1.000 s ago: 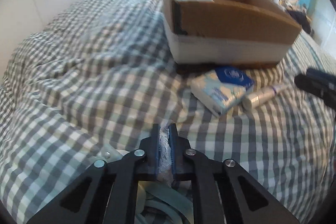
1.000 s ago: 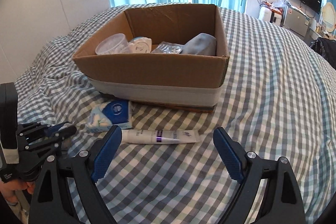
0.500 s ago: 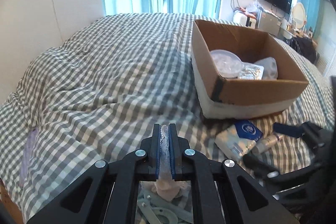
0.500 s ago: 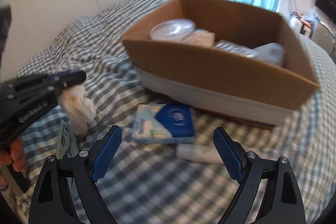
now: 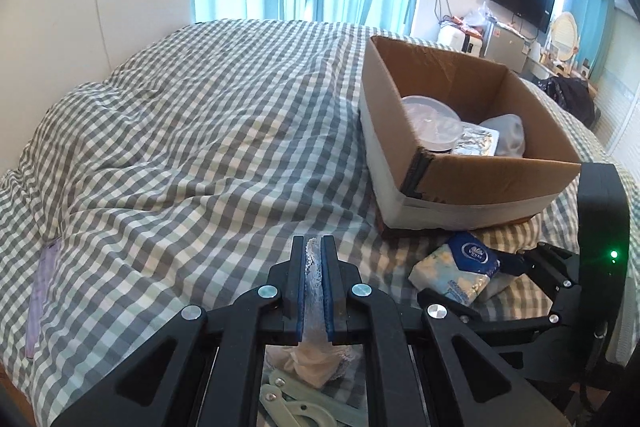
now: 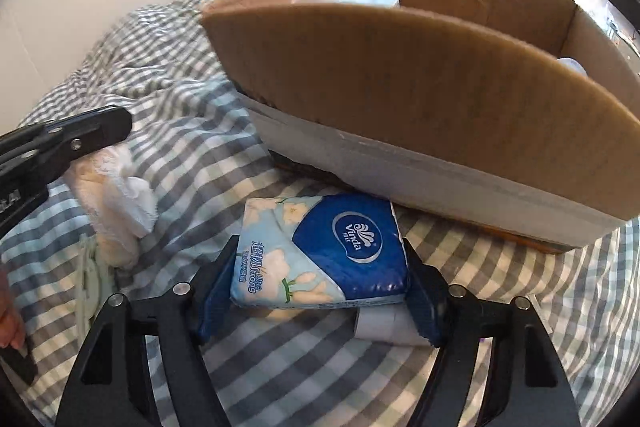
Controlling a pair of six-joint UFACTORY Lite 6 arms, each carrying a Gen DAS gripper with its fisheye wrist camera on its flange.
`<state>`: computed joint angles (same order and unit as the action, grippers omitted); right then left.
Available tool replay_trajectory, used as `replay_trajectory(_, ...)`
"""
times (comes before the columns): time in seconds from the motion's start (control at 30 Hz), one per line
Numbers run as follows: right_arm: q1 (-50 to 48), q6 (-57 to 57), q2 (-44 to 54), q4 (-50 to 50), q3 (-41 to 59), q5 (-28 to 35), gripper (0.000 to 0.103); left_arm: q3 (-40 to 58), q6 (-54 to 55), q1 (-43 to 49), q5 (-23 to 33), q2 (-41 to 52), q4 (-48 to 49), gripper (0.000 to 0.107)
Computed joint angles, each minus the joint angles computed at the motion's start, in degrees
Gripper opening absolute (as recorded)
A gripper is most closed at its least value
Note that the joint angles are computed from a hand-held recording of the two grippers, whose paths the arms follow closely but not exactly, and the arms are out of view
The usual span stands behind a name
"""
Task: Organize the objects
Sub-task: 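Lift the blue tissue pack with the right gripper while the left carries the tissue to the box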
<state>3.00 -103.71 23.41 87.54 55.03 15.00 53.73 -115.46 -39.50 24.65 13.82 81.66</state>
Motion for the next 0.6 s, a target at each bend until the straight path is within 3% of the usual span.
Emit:
replay_trajectory(0.2,-2.9,-1.2,-11.7,-0.2,-8.5,2.8,0.073,0.8,5.3,-4.5,4.5,-4.0,-5.8,0.007)
replay_trajectory(0.6,-13.8,20.3,-38.6,-24.1,-12.7,13.3,0.073,11.7,17.4,-13.8,14.6,-8.5,-13.2,0.007)
